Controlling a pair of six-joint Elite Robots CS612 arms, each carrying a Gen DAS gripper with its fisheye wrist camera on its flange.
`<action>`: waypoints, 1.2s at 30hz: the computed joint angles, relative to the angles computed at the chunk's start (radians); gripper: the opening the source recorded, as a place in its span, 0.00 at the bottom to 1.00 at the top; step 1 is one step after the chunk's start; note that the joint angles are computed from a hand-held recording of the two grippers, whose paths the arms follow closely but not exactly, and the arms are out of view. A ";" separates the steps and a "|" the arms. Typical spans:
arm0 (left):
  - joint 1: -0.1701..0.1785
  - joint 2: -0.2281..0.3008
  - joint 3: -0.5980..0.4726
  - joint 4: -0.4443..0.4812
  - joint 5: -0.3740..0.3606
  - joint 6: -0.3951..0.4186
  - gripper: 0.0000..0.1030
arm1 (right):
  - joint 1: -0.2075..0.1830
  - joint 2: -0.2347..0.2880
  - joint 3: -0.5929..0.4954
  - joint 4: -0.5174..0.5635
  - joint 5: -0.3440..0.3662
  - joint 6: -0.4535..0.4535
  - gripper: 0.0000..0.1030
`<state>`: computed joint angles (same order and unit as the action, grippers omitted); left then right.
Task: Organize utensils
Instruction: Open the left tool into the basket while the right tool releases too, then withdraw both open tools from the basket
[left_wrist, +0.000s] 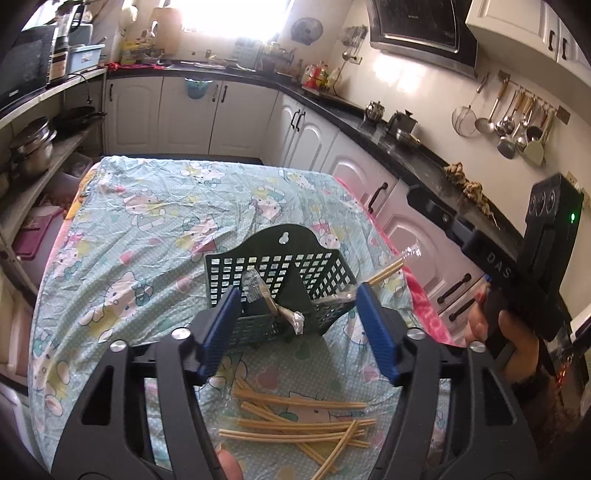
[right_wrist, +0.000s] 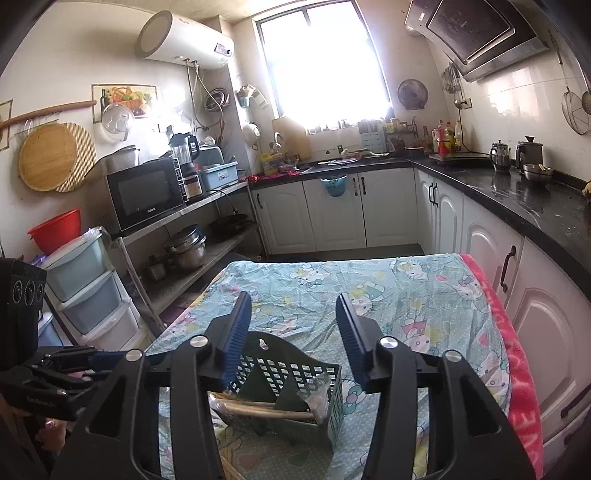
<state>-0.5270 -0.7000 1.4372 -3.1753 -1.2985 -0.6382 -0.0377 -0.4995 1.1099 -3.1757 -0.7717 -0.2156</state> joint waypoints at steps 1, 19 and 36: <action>0.000 -0.002 0.005 -0.011 0.005 -0.004 0.64 | -0.001 -0.002 0.004 -0.004 0.000 0.002 0.49; -0.017 -0.038 0.086 -0.111 0.123 -0.065 0.90 | -0.021 -0.051 0.109 -0.097 0.035 -0.052 0.64; -0.019 -0.043 0.149 -0.146 0.135 -0.160 0.90 | -0.016 -0.086 0.202 -0.074 0.052 -0.187 0.69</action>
